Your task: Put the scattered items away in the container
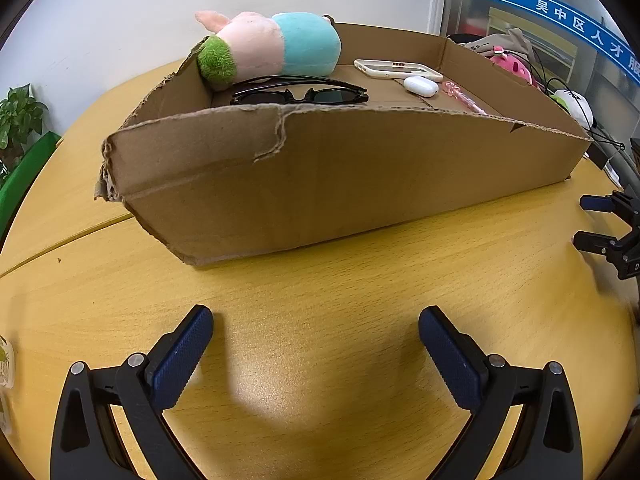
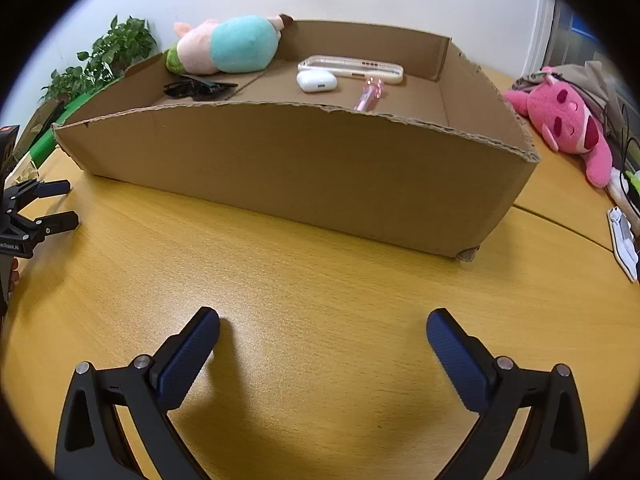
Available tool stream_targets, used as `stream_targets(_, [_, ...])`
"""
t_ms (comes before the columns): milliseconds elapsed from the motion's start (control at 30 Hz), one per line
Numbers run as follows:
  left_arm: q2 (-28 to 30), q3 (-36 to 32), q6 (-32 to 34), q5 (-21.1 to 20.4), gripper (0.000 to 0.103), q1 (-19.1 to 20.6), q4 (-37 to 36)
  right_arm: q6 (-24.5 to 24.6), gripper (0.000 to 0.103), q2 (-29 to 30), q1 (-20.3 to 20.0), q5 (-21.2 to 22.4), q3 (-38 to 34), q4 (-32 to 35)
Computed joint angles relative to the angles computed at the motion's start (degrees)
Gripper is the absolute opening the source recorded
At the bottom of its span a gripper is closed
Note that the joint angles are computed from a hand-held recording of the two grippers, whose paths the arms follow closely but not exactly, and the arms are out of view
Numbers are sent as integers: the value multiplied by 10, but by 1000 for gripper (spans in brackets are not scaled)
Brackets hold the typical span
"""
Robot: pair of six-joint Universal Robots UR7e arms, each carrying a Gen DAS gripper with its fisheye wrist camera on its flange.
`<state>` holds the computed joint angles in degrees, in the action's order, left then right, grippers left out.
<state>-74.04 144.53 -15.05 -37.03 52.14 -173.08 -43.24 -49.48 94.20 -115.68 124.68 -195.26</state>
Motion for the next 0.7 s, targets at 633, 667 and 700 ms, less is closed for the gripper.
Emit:
stream_targets(633, [-8,3,-27,8,103,-10,22,-3,103,13,-4,9,8,-50])
stream_targets(667, [-8,3,-28,9,103,-10,22,-3,103,13,-4,9,8,-50])
stream_targets(700, [-9,3,-31,10,103,-11,24,-3,103,13,-4,9,8,-50])
